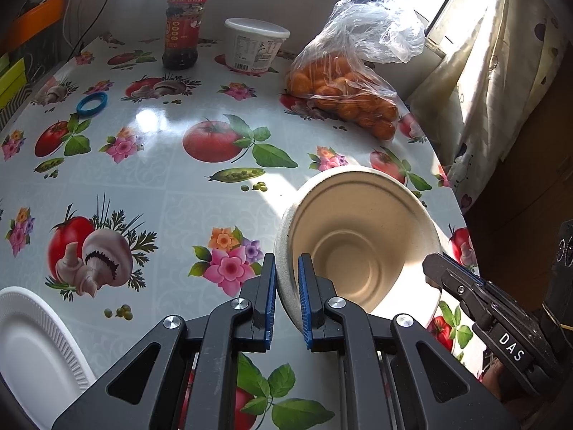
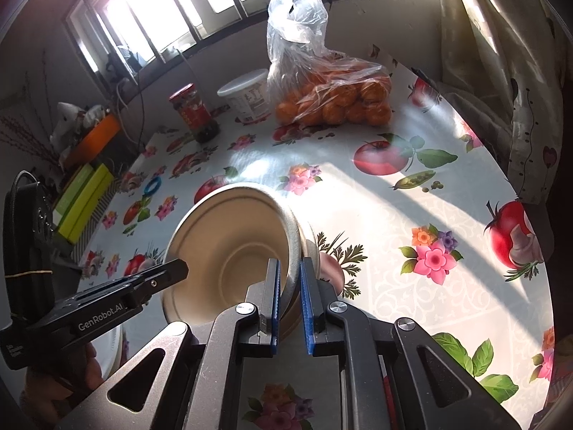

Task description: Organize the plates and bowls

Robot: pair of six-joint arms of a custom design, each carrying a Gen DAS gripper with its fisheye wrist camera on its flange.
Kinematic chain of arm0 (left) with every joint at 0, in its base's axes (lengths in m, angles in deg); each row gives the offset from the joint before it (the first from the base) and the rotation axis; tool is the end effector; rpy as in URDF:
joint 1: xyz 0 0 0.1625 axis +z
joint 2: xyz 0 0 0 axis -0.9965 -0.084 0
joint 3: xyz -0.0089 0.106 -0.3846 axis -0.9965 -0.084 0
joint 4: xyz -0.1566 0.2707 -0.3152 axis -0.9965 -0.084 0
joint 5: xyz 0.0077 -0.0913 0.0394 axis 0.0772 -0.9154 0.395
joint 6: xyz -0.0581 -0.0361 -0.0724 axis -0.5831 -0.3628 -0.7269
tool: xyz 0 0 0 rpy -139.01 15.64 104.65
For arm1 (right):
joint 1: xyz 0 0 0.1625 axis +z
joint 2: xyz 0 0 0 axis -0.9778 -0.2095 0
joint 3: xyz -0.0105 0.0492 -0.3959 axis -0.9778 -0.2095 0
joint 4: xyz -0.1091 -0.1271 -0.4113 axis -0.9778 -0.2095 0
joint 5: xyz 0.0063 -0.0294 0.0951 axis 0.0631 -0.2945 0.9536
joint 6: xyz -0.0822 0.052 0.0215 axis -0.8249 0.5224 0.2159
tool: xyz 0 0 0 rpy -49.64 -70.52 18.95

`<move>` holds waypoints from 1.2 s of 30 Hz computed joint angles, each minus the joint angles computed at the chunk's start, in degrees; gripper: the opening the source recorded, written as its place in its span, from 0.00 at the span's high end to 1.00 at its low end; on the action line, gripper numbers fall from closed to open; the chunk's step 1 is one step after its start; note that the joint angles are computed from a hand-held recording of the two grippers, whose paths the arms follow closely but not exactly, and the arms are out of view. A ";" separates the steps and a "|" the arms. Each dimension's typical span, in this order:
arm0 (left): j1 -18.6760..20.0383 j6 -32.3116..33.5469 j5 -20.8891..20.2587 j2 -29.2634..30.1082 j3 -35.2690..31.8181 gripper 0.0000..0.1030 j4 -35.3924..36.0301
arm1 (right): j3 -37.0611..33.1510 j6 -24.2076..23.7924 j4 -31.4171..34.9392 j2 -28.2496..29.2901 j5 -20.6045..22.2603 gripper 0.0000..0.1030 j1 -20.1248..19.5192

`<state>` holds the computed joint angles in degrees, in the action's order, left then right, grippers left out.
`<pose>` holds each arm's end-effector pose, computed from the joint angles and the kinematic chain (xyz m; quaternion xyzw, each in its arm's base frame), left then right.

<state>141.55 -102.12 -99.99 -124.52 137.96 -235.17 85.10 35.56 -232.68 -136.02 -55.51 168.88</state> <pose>-0.1525 -0.5908 0.0575 0.0187 0.9222 -0.3030 0.2397 0.1245 -0.6279 0.1123 0.2055 -0.9367 0.2388 0.1525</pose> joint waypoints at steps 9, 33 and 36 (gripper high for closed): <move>0.01 0.02 0.46 0.12 0.00 0.88 -0.26 | 0.18 -0.07 -0.57 0.07 -0.12 0.88 0.03; -0.22 -0.48 1.67 0.96 -0.48 0.88 0.75 | 0.01 0.09 -2.13 0.42 -0.81 0.88 -0.16; -0.25 -0.59 1.68 1.04 -0.50 0.86 0.69 | 0.11 0.03 -2.33 0.35 -0.76 0.88 -0.29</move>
<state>141.30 -102.72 -98.31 -123.48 137.46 -234.48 85.21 35.60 -235.01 -135.66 -56.28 168.59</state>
